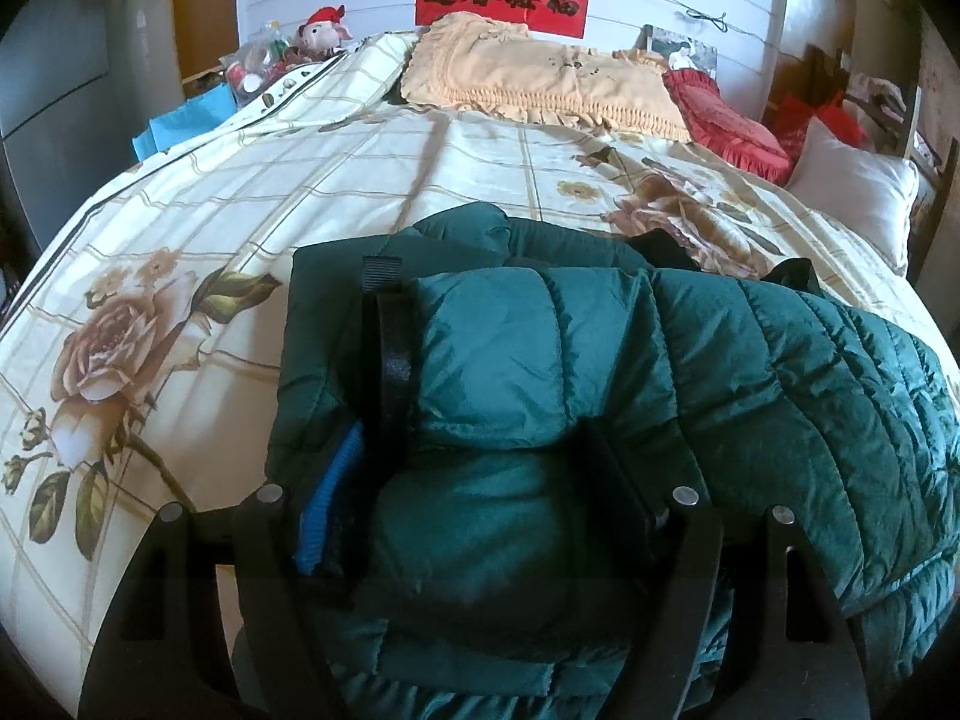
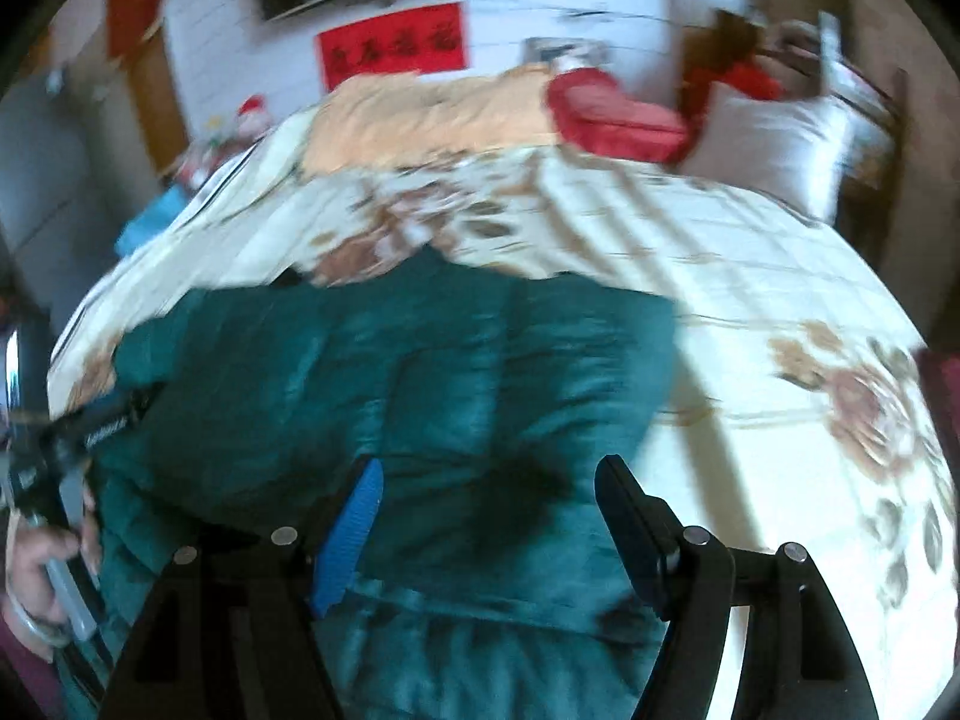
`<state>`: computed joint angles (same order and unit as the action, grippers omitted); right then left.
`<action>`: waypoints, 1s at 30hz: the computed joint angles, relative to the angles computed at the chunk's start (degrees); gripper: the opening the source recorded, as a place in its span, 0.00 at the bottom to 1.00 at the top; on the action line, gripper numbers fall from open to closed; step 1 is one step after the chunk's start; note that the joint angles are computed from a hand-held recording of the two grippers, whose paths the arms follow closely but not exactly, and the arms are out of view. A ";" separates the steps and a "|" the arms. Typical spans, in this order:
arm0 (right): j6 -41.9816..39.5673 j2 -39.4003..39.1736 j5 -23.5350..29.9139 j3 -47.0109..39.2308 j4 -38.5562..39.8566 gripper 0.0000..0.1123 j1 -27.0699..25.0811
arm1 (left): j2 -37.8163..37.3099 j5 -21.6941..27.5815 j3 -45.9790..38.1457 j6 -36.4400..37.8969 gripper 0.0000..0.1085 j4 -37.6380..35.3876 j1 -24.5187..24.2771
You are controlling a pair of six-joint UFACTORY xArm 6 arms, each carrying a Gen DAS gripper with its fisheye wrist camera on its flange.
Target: Fold large clothes
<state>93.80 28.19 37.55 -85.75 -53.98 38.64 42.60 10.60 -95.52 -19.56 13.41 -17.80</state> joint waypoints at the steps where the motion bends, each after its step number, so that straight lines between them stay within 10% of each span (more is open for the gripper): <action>1: -1.64 0.12 -0.36 0.09 1.58 0.63 -0.22 | -0.02 0.07 -0.02 0.02 0.69 0.12 0.04; 11: -5.58 2.13 -3.57 1.92 9.08 0.58 -2.96 | 0.43 0.57 -0.84 1.72 0.75 -1.25 -0.21; 18: 9.46 -9.72 1.01 12.08 -2.00 0.58 -0.19 | -5.02 -0.14 5.04 16.38 0.75 -17.22 -0.11; 30: -3.68 2.72 7.19 -0.80 9.00 0.57 1.26 | -14.97 -0.05 18.26 19.30 0.75 -18.85 1.96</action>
<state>90.12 30.91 44.74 -86.54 -44.99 39.90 27.63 10.55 -77.26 -0.26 -5.44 -15.84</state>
